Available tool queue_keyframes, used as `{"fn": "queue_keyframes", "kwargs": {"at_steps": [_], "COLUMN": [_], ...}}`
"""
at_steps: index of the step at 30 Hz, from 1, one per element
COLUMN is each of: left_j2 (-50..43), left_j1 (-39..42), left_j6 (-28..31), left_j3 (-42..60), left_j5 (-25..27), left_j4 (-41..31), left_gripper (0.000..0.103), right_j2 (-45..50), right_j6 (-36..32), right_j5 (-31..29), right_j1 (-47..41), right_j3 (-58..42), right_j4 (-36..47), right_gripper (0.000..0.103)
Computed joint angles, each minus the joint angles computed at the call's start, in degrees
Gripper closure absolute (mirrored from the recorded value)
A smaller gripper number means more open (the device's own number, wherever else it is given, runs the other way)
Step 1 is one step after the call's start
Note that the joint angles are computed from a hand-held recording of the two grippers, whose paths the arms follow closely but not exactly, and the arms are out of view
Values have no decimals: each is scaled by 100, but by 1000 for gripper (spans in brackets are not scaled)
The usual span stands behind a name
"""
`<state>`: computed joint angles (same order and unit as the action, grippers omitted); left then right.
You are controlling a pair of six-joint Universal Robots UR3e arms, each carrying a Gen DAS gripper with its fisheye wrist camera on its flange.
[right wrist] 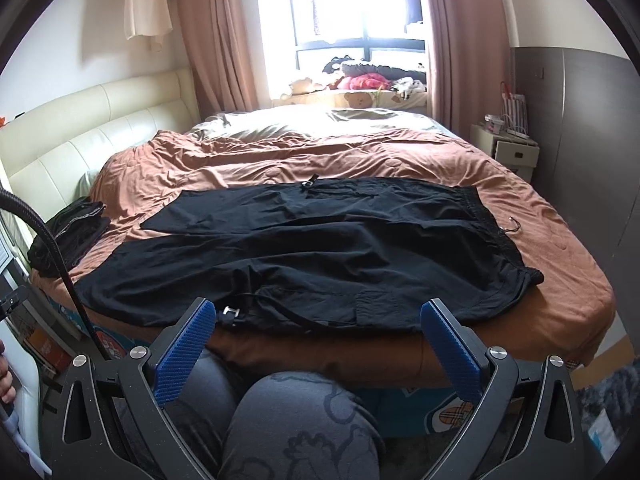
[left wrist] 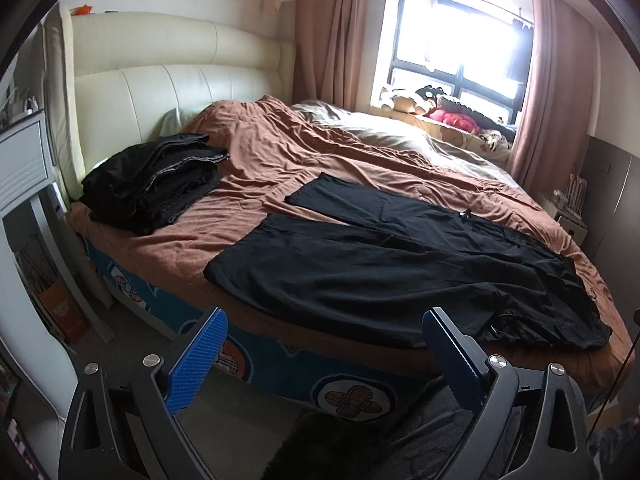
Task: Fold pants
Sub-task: 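Move both tools down toward the black pants lying on the bed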
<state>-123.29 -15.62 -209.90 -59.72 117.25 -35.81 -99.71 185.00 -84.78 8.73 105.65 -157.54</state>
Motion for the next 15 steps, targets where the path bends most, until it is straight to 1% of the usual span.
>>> {"fn": "queue_keyframes", "kwargs": {"at_steps": [8, 15], "left_j2": [-559, -890], "left_j1": [297, 614], "left_j6": [-97, -246], "left_j3": [521, 648], "left_j5": [-305, -606], "left_j4": [-255, -194], "left_gripper": [5, 5], "right_j2": [565, 1030], "right_j6": [336, 546], "right_j5": [-283, -333], "right_j1": [-237, -439], "right_j3": [-260, -592], "right_j4": [-109, 86], "right_gripper": [0, 0]}}
